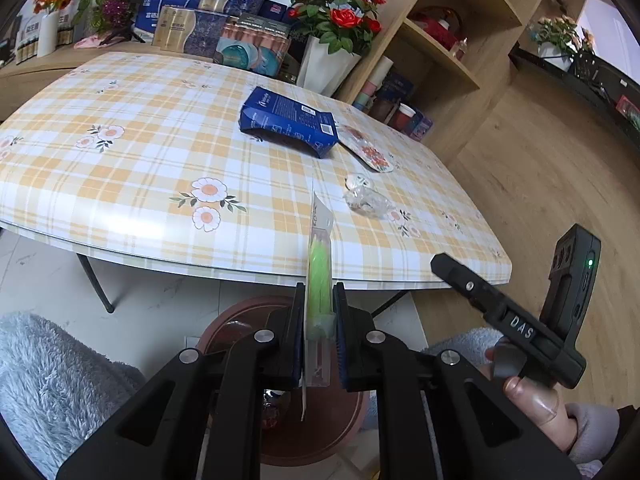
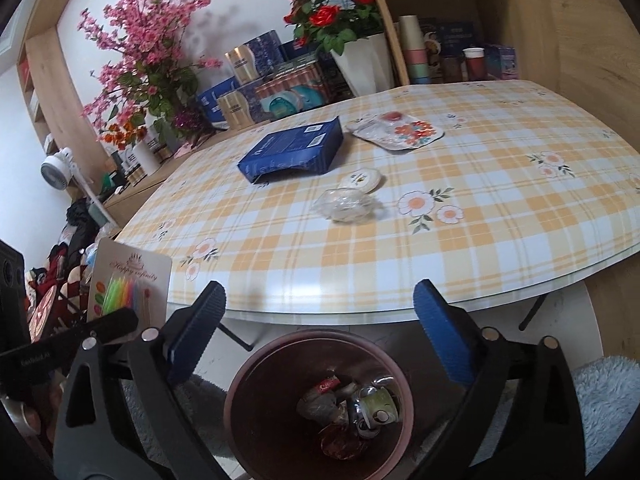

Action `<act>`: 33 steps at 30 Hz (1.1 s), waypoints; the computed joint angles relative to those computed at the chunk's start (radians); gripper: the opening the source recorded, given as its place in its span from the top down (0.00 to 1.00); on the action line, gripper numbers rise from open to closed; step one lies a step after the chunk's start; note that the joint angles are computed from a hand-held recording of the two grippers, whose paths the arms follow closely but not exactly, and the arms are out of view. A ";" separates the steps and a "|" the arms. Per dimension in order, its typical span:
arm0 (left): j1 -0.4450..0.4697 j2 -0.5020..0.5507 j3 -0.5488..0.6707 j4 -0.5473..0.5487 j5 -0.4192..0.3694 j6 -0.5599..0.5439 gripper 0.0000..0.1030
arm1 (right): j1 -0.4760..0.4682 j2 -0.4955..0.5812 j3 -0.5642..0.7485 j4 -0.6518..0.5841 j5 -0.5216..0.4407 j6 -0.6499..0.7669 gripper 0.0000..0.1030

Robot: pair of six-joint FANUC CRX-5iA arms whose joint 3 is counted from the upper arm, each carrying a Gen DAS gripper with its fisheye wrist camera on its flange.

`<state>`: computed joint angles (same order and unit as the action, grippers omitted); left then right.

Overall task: Collect trash
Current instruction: 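Drop the card into the bin with the left tool while the right drops the red tube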

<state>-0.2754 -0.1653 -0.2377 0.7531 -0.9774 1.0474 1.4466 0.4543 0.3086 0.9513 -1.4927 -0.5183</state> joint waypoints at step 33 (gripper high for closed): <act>-0.035 0.051 0.066 -0.147 -0.048 0.091 0.28 | -0.005 0.027 0.051 -0.079 -0.093 0.010 0.06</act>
<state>-0.3105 -0.1146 -0.1715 0.6063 -1.0258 1.1380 1.4412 0.4816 0.3599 0.8721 -1.5858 -0.5087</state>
